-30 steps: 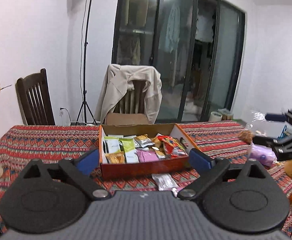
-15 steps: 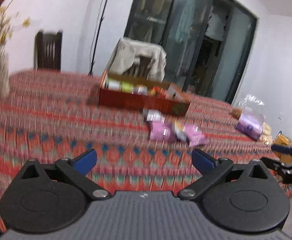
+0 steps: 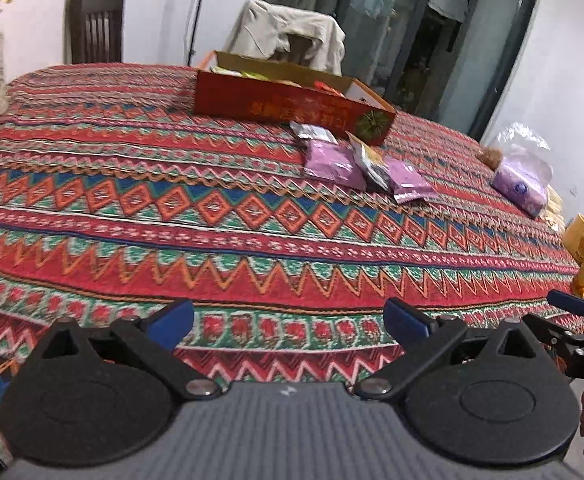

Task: Organize snacks
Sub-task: 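Withdraw both tools from the box back toward the remaining snacks, then grasp a cookie packet with the left tool while the right tool grasps a pink packet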

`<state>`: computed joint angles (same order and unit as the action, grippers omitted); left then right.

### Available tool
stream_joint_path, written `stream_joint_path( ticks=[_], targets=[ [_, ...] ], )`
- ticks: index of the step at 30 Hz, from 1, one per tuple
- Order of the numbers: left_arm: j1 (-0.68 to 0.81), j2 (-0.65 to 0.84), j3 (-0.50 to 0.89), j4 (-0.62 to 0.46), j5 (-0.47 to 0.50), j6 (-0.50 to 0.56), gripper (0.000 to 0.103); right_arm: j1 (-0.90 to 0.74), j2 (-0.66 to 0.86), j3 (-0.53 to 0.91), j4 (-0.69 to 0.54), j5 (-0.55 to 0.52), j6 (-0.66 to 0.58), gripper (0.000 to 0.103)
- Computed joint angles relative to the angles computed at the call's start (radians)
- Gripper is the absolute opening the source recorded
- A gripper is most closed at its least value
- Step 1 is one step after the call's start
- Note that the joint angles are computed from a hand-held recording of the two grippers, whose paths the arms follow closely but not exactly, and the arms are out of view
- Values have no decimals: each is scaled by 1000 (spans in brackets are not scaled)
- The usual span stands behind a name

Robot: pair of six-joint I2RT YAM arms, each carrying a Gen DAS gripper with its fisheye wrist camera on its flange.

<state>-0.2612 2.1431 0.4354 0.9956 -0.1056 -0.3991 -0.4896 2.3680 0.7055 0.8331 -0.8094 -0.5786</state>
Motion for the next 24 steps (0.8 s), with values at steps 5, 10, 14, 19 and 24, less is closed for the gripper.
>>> stream_joint_path(
  ticks=[5,10,14,19,24],
  targets=[
    [-13,26,161,-110,-5,59,103,27,25,43,-9,47,38,103],
    [-64,149,459,-186,-38,159,96,53,49,120,-63,73,66,103],
    [-95,307,810,-392,-84,257,77,78,57,167,-64,115,94,103],
    [-82,492,1152,-565,-114,302,66,103,49,246,-112,118,118,103],
    [-54,493,1181,-609,-77,292,38,153,77,406,-228,127,151,103]
  ],
)
